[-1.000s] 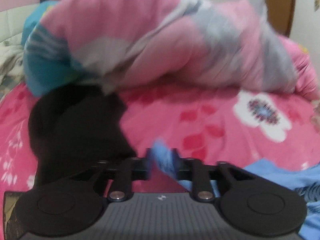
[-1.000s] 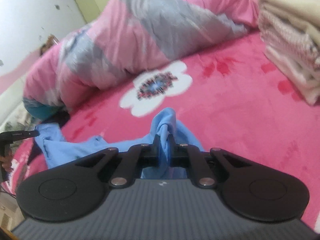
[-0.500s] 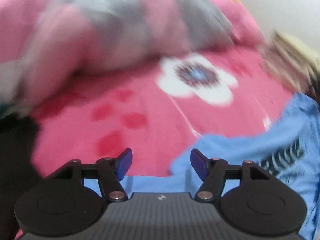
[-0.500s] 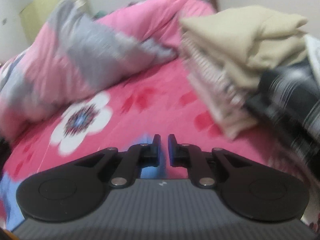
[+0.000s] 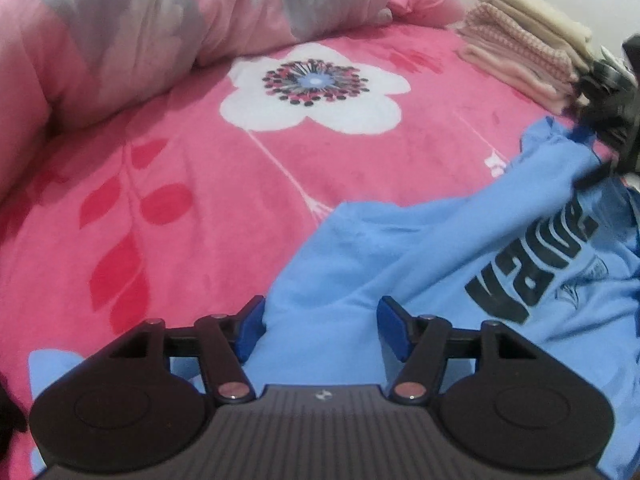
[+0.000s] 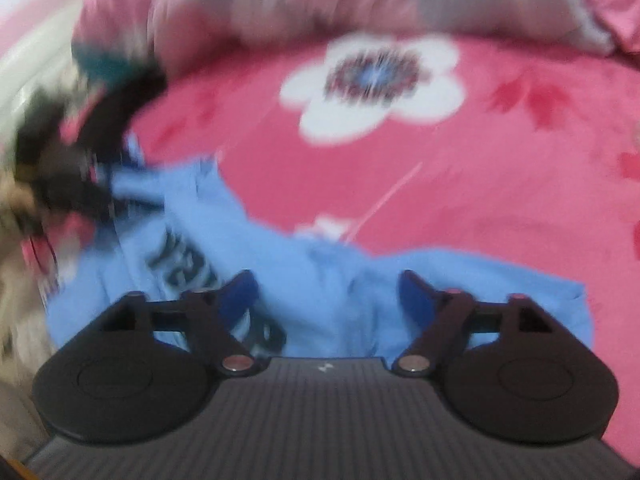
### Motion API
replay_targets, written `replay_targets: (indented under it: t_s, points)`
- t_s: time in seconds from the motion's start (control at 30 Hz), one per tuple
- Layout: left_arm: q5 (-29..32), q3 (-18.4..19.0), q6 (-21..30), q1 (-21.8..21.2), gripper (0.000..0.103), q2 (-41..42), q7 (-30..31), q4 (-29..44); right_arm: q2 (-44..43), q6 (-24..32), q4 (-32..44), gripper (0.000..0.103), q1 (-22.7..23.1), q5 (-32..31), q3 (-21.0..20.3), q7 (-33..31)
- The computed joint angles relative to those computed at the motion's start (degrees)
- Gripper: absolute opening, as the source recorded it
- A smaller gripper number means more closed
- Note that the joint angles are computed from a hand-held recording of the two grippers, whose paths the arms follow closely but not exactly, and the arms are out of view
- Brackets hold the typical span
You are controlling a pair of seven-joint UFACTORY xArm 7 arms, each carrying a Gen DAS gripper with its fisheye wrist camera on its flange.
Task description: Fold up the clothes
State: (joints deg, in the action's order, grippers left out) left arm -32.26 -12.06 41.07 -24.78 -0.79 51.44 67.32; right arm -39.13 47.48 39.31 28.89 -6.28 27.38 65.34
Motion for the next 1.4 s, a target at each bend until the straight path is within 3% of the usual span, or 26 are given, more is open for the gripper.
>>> replay_targets:
  t_s: [0.03, 0.1, 0.17, 0.23, 0.3, 0.33, 0.53, 0.67, 0.83, 0.97, 1.17, 1.23, 1.3, 1.4]
  points:
    - [-1.1, -0.04, -0.82, -0.05, 0.047, -0.35, -0.08, -0.67, 2.17, 0.37, 0.73, 0.083, -0.04, 0.44, 0.21, -0.13]
    - [-2.87, -0.14, -2.83, -0.31, 0.023, -1.23, -0.04, -2.24, 5.78, 2.37, 2.98, 0.081, -1.25, -2.01, 2.77, 1.08]
    - [-4.03, -0.21, -4.97, -0.83, 0.012, -2.67, 0.84, -4.24, 8.68, 5.11, 6.19, 0.064, -1.8, -5.57, 5.12, 2.29]
    - [-4.81, -0.33, -7.96, -1.69, 0.01, -4.28, 1.48, -6.61, 9.72, 5.39, 7.61, 0.025, -1.35, -7.45, 5.69, 4.12]
    - [-5.87, -0.13, -10.52, -2.6, 0.009, -5.65, 1.35, -8.36, 11.26, 6.53, 9.48, 0.008, -1.18, -9.8, 6.4, 5.22]
    - [-6.58, 0.13, -11.3, -2.99, 0.009, -6.22, 1.17, -8.84, 12.42, 8.05, 11.03, 0.007, -1.45, -11.64, 7.23, 5.86]
    - [-10.53, 1.82, -17.01, -4.33, 0.009, -5.65, 1.9, -5.69, 14.89, 15.95, 17.75, 0.006, -2.76, -23.34, 8.68, 9.4]
    - [-7.75, 0.66, -21.92, -3.7, 0.009, -0.33, -2.24, 1.0, 16.0, 15.42, 18.46, 0.006, -4.44, -29.58, 6.41, 9.67]
    - [4.88, -0.6, -26.6, -3.17, 0.009, 10.43, -14.32, 12.01, 19.93, 11.4, 19.18, 0.006, -7.33, -38.32, 2.22, 8.91]
    - [16.39, 2.08, -28.57, -5.41, 0.009, 19.4, -24.06, 21.0, 24.01, 7.31, 20.44, 0.006, -9.25, -44.7, -1.88, 9.21]
    - [27.0, 5.86, -23.01, -8.34, 0.012, 32.78, -35.55, 37.85, 30.06, 0.38, 22.12, 0.006, -10.73, -50.59, -8.26, 11.48]
    - [29.48, 7.07, -20.2, -9.2, 0.019, 36.08, -39.52, 42.0, 32.51, -2.53, 22.42, 0.008, -11.02, -51.36, -10.4, 12.65]
    - [31.12, 7.44, -17.5, -9.34, 0.048, 38.35, -42.99, 44.89, 34.84, -5.65, 22.58, 0.01, -11.22, -51.06, -12.57, 13.65]
    - [31.19, 5.01, -15.91, -7.1, 0.055, 37.56, -45.38, 43.76, 35.56, -8.25, 21.17, 0.022, -11.1, -46.93, -14.83, 15.92]
